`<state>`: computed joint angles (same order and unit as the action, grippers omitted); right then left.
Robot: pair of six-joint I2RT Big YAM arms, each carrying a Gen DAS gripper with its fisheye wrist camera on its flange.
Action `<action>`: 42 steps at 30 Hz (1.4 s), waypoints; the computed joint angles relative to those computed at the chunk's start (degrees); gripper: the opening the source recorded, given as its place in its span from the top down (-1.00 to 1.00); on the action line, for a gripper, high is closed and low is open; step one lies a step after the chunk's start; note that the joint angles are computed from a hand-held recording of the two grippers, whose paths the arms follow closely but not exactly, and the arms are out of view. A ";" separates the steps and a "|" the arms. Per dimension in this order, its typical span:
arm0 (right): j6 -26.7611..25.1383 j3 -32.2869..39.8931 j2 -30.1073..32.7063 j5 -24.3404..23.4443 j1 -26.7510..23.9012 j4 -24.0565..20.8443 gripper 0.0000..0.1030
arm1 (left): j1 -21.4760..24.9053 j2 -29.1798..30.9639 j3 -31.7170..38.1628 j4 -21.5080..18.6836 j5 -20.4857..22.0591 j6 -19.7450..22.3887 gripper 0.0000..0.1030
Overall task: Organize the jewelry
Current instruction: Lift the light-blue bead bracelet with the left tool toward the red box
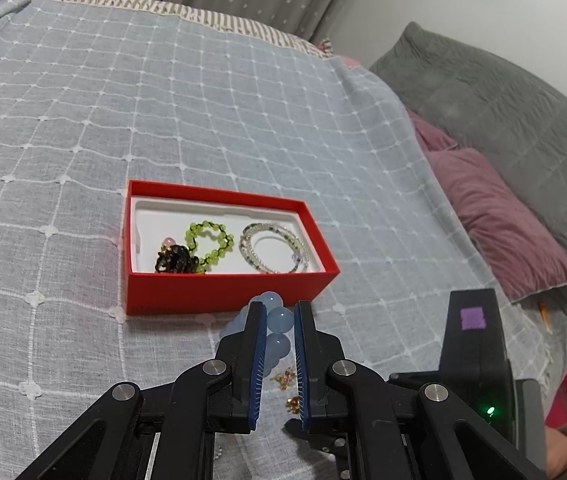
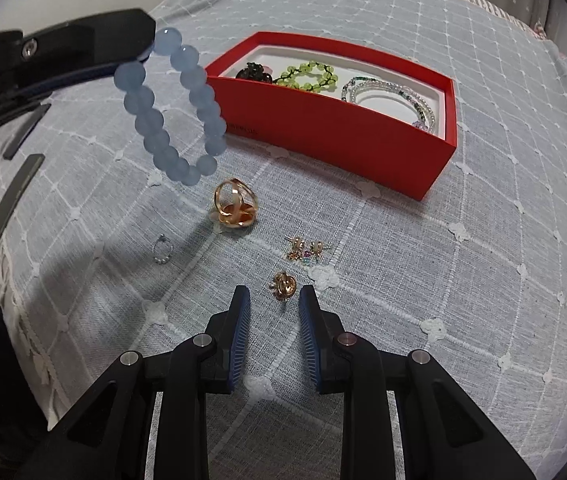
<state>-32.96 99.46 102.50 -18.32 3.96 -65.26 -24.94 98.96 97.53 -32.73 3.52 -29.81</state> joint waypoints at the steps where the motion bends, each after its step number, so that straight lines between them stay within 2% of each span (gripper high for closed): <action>1: -0.13 -0.30 -0.16 0.13 0.08 0.45 0.51 | 0.00 -0.13 -0.13 0.33 -0.08 -0.01 0.84; 9: 0.32 -1.19 -0.48 1.54 0.61 2.25 0.85 | -0.19 -0.69 -0.47 1.23 -1.45 1.07 0.84; 15: -0.88 -1.91 -1.22 1.53 0.90 2.67 0.97 | -0.20 -0.50 -0.19 0.58 -1.89 1.30 0.84; 29: -0.65 1.24 -0.94 -1.95 -1.30 0.58 0.98 | -0.03 -0.79 -0.57 0.98 -2.00 1.52 0.83; 42: 2.33 3.64 -1.21 -4.84 -2.85 2.09 0.98 | 0.54 -0.86 0.02 2.62 -1.98 0.99 0.84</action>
